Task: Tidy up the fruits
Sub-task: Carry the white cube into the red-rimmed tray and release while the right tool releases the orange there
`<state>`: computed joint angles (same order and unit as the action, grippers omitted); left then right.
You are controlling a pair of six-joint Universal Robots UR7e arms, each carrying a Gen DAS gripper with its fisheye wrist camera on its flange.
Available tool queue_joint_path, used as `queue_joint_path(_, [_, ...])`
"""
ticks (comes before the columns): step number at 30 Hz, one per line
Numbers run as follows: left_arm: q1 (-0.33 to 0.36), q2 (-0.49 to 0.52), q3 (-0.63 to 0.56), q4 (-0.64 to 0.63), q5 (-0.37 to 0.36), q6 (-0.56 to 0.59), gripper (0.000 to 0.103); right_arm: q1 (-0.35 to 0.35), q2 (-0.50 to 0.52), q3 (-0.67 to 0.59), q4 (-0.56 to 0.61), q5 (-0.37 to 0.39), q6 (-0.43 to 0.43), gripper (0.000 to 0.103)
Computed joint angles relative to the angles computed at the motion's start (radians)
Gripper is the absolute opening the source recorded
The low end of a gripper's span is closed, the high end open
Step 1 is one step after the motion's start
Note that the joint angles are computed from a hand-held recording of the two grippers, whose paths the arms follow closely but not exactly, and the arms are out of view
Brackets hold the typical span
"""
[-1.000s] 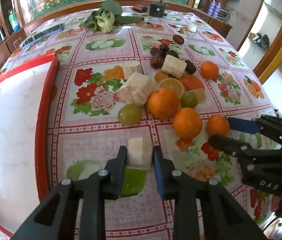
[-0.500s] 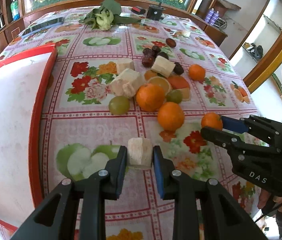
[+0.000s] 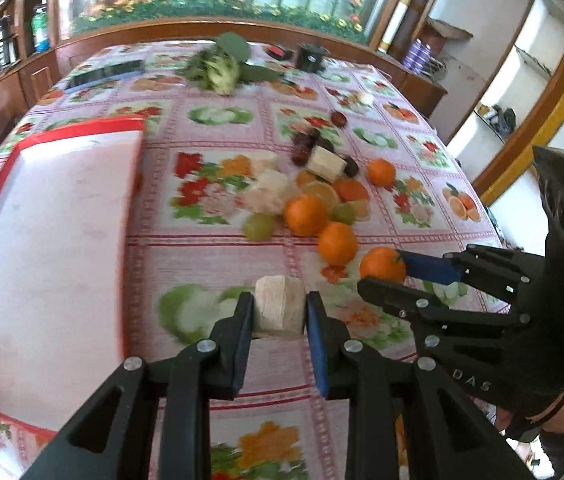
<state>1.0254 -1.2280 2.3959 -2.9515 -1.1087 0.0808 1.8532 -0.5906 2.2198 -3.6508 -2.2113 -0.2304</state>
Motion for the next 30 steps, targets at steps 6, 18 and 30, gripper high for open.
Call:
queue_joint_path(6, [0.063,-0.09,0.003,0.004,0.04,-0.002,0.029,0.055,0.049,-0.108,0.112,0.035,-0.005,0.033])
queue_joint_path(18, [0.23,-0.18,-0.048,0.019,0.173,-0.006,0.028,0.133,0.207,-0.388,0.381,0.136,-0.036,0.033])
queue_joint_path(30, [0.305,-0.14,-0.103,0.035,0.212,0.011,0.029,0.136,0.283,-0.507,0.523,0.175,-0.011,0.033])
